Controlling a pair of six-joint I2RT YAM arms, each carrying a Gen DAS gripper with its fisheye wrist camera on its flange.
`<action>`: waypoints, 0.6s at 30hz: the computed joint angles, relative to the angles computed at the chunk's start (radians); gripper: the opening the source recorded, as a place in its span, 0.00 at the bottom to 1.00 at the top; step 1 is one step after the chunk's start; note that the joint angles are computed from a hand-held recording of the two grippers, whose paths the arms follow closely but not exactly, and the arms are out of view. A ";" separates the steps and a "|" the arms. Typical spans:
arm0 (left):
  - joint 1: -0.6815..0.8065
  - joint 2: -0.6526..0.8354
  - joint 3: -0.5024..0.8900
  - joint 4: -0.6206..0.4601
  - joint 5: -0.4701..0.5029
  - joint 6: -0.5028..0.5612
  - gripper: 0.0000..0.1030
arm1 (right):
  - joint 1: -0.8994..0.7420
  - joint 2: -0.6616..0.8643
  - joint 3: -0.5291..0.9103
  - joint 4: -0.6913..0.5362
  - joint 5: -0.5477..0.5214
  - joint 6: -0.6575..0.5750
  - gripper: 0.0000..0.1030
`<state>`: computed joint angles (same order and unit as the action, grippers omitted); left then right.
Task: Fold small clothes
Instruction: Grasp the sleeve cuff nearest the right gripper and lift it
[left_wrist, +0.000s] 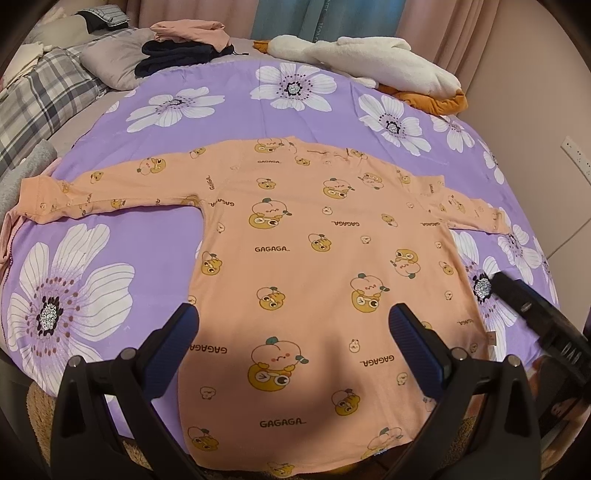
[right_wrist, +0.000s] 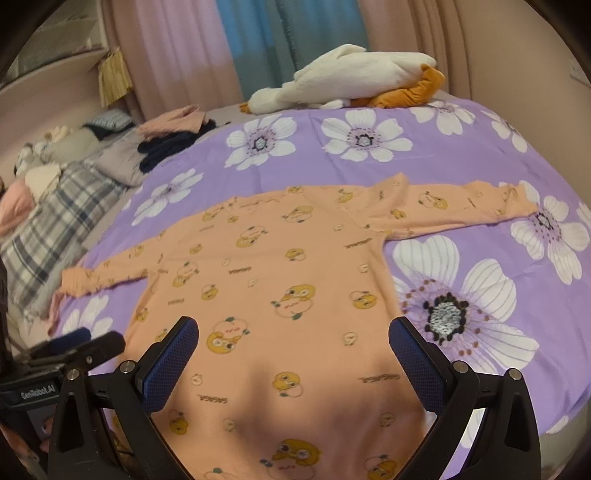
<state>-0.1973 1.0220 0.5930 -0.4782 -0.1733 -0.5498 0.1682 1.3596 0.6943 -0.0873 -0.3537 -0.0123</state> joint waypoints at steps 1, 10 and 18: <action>0.005 0.011 0.005 0.001 0.002 0.000 1.00 | -0.037 0.012 0.013 -0.005 -0.034 0.002 0.99; 0.094 0.111 0.058 0.054 0.059 0.022 0.99 | -0.385 0.229 0.280 -0.113 -0.243 -0.024 0.99; 0.138 0.302 0.110 0.153 0.128 0.025 0.90 | -0.540 0.700 0.851 -0.308 -0.299 0.134 0.73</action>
<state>-0.0590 1.3243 0.7026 -0.3255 -0.0450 -0.5251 -0.3713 2.0597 1.5450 -0.3950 -0.6529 0.1222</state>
